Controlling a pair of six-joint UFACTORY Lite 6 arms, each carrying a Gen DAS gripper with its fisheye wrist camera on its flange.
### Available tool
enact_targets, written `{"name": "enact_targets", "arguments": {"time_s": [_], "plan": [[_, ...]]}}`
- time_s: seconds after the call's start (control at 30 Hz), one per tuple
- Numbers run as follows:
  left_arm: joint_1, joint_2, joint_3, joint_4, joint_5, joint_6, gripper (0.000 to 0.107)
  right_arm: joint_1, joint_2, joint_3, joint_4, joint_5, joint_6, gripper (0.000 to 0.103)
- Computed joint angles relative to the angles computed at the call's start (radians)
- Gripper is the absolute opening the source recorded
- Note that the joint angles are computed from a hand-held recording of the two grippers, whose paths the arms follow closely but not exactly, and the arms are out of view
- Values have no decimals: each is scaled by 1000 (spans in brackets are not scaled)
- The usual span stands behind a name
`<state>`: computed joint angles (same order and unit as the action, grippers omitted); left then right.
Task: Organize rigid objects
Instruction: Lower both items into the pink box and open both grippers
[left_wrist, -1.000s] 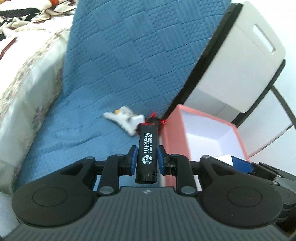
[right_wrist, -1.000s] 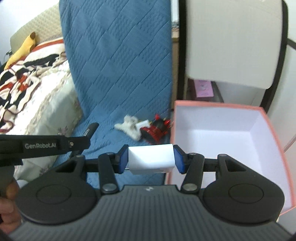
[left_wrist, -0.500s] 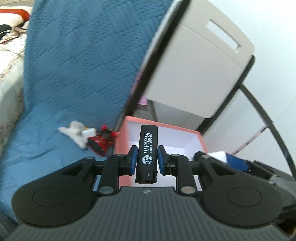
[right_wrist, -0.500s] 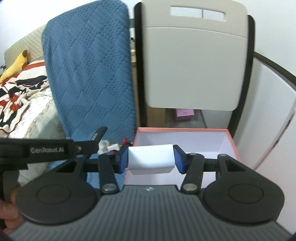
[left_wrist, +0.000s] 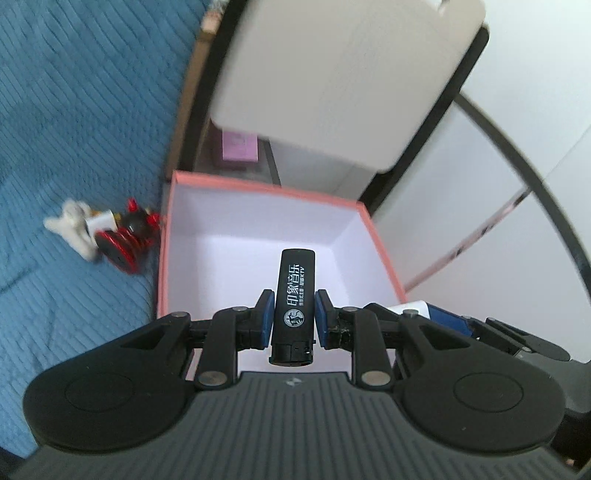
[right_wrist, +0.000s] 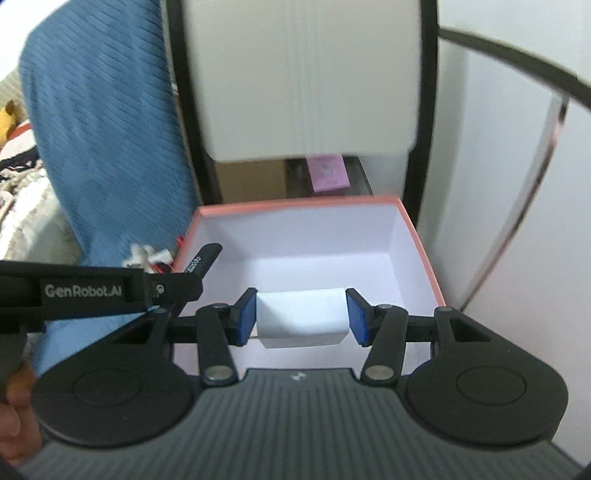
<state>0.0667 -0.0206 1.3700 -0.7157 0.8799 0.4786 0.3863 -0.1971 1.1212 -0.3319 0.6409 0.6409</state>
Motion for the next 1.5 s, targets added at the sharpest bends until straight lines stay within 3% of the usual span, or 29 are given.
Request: {"name": "enact_targets", "arguments": {"time_s": [0.3,0.67,0.8,0.97,1.07,1.5], "plan": [[-153,108,-74,64,-137,-54,27,-164,25,-169,163,-100,-180,54],[-213,218,-72,77,-198,-55,28,-249,114,-260,308,-177,-315,54],[-215,224,-67,87,-186,-45,28,-244,110,-271,266,-183,-283,52],[-202,185,-74,90,-160,-38,40,-236,93,-245,212,-168,-228,52],[-181,128,-87,91,-145,-26,41,-222,71,-223,191,-142,-190,52],[60,-96,-7,-1,66,77,44,17,-89,-39,-20,74,118,52]]}}
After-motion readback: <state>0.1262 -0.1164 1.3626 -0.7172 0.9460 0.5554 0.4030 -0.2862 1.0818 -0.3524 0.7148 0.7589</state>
